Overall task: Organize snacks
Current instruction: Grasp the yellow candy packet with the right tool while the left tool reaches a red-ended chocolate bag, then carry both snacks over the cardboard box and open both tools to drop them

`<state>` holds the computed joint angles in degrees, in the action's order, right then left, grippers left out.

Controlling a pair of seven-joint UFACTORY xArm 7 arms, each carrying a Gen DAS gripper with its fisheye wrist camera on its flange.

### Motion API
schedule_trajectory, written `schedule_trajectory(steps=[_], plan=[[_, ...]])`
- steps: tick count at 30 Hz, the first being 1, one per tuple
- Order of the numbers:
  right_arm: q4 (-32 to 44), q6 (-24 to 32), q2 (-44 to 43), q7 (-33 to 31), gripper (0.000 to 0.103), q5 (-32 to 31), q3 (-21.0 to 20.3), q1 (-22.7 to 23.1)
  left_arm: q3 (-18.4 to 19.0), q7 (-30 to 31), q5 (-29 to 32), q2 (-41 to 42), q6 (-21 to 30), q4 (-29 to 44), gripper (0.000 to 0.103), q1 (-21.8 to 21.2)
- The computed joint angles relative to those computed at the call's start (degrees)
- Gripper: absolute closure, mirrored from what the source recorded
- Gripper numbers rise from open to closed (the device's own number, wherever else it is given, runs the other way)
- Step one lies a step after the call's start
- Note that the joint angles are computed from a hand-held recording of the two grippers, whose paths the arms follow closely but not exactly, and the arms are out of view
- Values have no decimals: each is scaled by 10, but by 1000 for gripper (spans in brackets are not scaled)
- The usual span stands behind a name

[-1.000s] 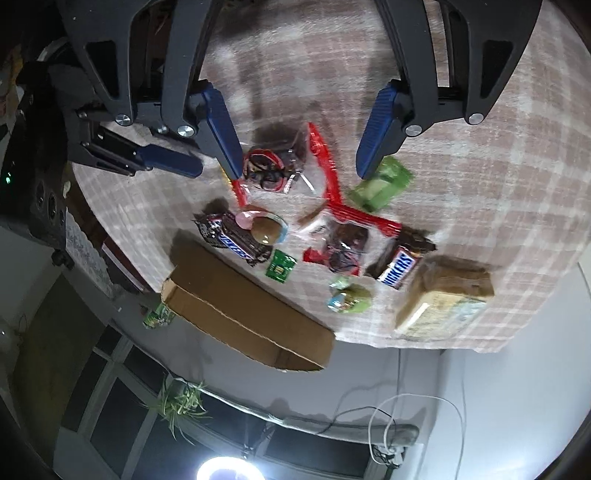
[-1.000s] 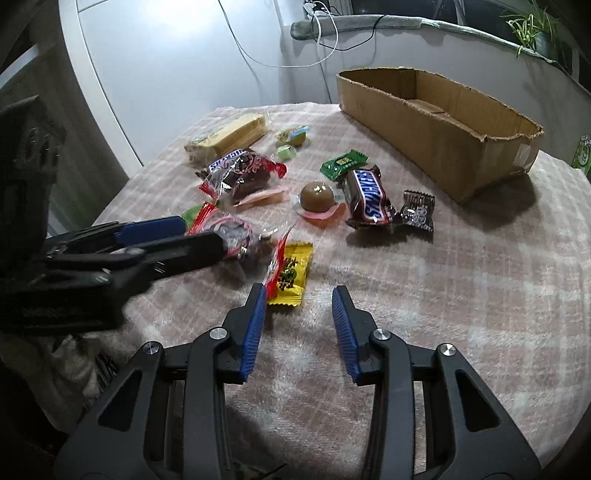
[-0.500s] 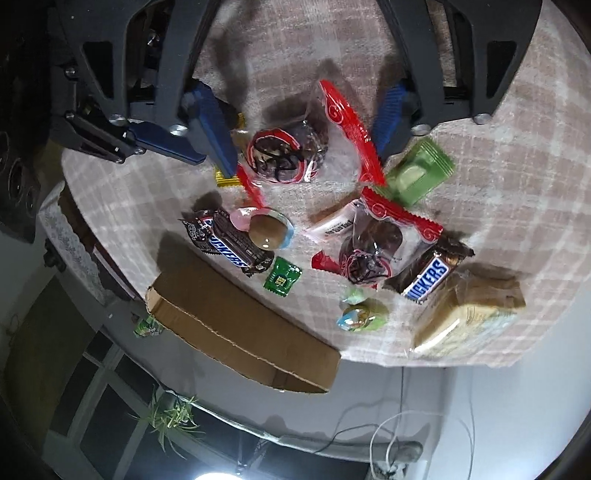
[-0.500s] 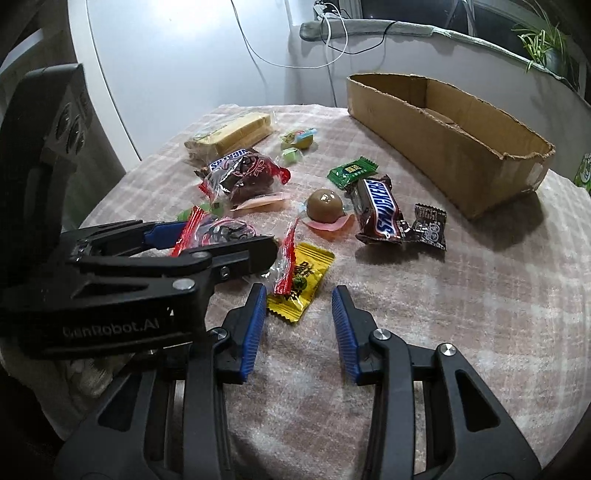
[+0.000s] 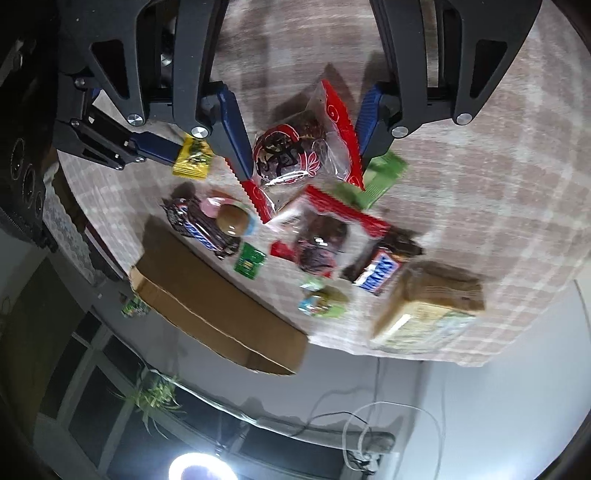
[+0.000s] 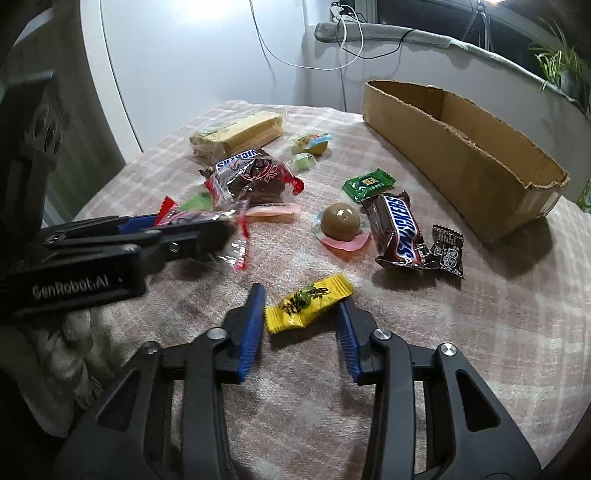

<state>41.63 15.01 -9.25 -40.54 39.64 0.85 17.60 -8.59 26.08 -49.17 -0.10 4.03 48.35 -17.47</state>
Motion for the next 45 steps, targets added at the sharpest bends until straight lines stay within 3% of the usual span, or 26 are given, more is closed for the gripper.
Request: schedule_trajectory(steps=[5, 12, 18, 26, 37, 45], plan=[[-11, -28, 0, 58, 92, -72, 16, -14, 5, 31, -44, -7, 0, -5, 54, 2], [3, 3, -2, 11, 94, 24, -20, 3, 8, 73, -96, -11, -5, -5, 56, -7], [-2, 6, -28, -5, 94, 49, -25, -2, 15, 108, -140, -30, -4, -8, 57, -18], [16, 18, -49, -31, 94, 64, -47, -11, 24, 120, -140, -32, 4, 15, 57, -32], [121, 52, 17, -69, 94, 91, -70, -71, -14, 102, -75, 37, 3, 130, 57, -10], [220, 78, 102, -49, 94, 72, -37, -146, -32, -10, 72, 143, 20, 266, 57, -1]])
